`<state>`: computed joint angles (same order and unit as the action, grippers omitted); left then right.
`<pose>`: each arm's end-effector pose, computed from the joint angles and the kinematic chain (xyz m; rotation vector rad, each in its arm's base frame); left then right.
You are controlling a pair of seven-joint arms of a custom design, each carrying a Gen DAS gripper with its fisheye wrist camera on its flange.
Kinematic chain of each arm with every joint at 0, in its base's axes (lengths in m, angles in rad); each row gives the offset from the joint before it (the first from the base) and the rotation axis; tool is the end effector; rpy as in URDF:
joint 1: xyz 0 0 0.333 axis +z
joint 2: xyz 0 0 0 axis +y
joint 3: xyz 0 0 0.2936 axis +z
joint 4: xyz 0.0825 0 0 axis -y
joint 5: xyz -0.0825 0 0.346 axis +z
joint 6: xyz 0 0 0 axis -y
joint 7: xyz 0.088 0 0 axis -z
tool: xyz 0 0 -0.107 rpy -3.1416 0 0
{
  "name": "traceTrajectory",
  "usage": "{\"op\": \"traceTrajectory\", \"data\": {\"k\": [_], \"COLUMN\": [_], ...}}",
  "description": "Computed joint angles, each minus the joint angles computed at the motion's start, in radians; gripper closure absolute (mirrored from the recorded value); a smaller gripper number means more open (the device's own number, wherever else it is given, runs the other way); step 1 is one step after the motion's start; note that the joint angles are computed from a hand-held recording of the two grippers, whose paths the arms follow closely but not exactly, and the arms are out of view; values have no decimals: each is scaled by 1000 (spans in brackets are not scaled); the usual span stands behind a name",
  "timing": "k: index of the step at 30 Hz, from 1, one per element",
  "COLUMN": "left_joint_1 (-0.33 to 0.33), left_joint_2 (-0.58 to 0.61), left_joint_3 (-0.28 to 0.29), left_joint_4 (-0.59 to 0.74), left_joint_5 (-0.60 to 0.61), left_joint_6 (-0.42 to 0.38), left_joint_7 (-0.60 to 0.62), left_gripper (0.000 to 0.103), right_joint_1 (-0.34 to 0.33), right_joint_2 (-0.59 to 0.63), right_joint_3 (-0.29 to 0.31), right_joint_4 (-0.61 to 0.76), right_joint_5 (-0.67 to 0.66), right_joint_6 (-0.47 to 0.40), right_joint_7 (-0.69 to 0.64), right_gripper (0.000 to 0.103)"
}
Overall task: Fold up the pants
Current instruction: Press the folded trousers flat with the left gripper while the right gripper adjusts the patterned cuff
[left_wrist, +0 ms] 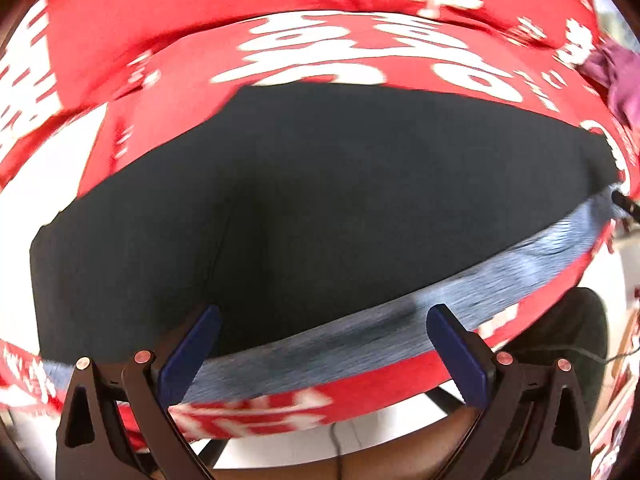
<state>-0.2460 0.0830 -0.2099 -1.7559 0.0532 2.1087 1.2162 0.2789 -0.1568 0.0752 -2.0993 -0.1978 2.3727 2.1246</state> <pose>0.5191 -0.2476 0.5280 -1.9842 2.2362 -0.3616 0.4811 0.1774 0.5265 -1.8683 2.0356 -0.4319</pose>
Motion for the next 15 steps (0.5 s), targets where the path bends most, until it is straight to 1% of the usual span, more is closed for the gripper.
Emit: {"op": "traceTrajectory", "data": {"k": [2,3,5,7,8,9,11,12,13,14,15], "left_joint_1": [-26,-41,-91,-123,-143,-153,-161,-162,-166,-173,-178], "left_joint_2": [94,135,228,308,333,333,366,374,381,390,397], "left_joint_3": [-18,-20,-18,-6,9,16,25,29,33,36,40], "left_joint_4": [125,178,295,397,429,431,488,502,513,527,535], "left_joint_5": [-4,1,52,62,88,97,92,87,89,97,104], "left_joint_6": [-38,-56,-96,-148,-153,-144,-175,-180,-185,-191,-191], "left_joint_7": [2,0,-16,-21,-44,-52,-58,-63,-66,-67,-68], "left_gripper": [0,0,0,0,0,0,0,0,0,0,0], "right_joint_1": [-19,-29,-44,-55,-56,-65,-93,-95,-89,-73,-61], "right_joint_2": [-103,-135,-170,-203,-204,-186,-141,-113,-96,-81,-71], "right_joint_3": [-13,-16,-26,-40,-51,-49,-33,-42,-59,-87,-105], "right_joint_4": [-110,-147,-190,-233,-246,-238,-203,-190,-191,-197,-200], "right_joint_5": [5,4,6,25,40,33,-13,-3,33,107,175], "right_joint_6": [17,20,25,33,55,52,18,28,60,109,157], "right_joint_7": [56,81,100,117,110,115,155,155,133,78,33], "right_gripper": [0,0,0,0,0,0,0,6,15,26,32]}}
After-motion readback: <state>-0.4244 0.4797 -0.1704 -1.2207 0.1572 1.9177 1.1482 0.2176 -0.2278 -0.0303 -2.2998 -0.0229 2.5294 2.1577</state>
